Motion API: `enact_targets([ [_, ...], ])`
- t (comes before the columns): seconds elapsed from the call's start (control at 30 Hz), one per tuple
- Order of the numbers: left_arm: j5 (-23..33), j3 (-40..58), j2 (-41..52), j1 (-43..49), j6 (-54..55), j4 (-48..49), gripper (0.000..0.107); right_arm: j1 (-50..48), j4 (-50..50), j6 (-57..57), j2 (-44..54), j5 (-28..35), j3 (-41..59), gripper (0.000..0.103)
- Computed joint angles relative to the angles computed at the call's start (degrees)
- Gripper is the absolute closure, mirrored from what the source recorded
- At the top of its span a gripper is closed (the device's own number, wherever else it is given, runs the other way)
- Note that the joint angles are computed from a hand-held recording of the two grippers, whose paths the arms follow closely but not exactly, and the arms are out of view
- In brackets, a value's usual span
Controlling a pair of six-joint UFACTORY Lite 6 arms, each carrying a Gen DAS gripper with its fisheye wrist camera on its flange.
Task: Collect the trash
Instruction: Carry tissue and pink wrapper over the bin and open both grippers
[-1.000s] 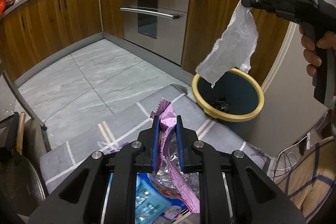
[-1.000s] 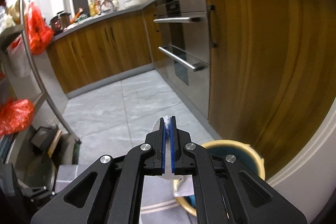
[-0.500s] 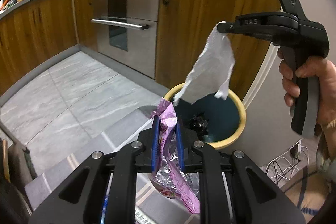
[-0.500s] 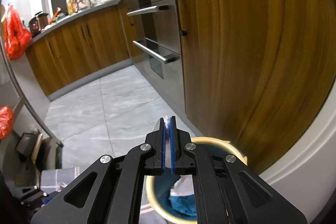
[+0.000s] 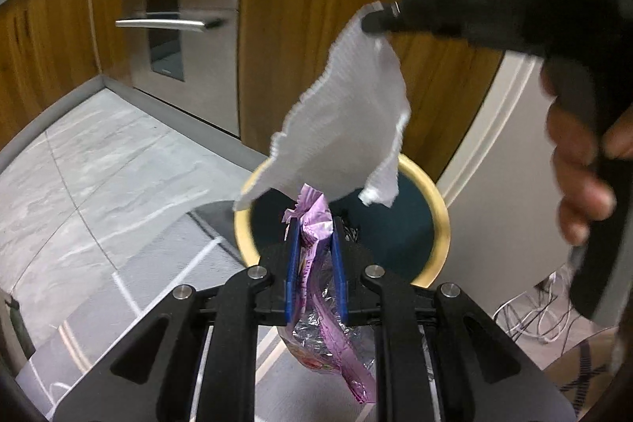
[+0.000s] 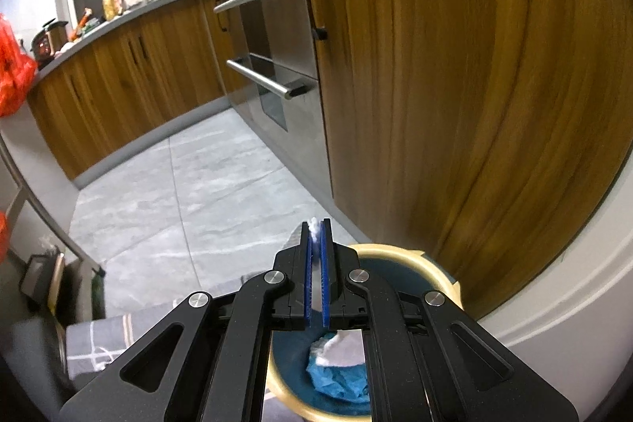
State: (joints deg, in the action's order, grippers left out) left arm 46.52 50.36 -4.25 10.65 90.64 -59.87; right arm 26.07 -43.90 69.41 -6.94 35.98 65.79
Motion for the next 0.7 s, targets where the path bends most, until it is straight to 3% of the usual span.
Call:
enact_targets([
  [0.37, -10.5, -4.8, 5.7, -8.1, 10.0, -18.0, 0.092, -3.5, 2.2, 0.1, -0.1, -2.0, -0.9, 0.098],
  [0.7, -13.3, -1.2, 10.5, -11.7, 12.1, -24.7, 0.092, -5.9, 2.0, -0.1, 3.7, -2.5, 0.8, 0.098],
])
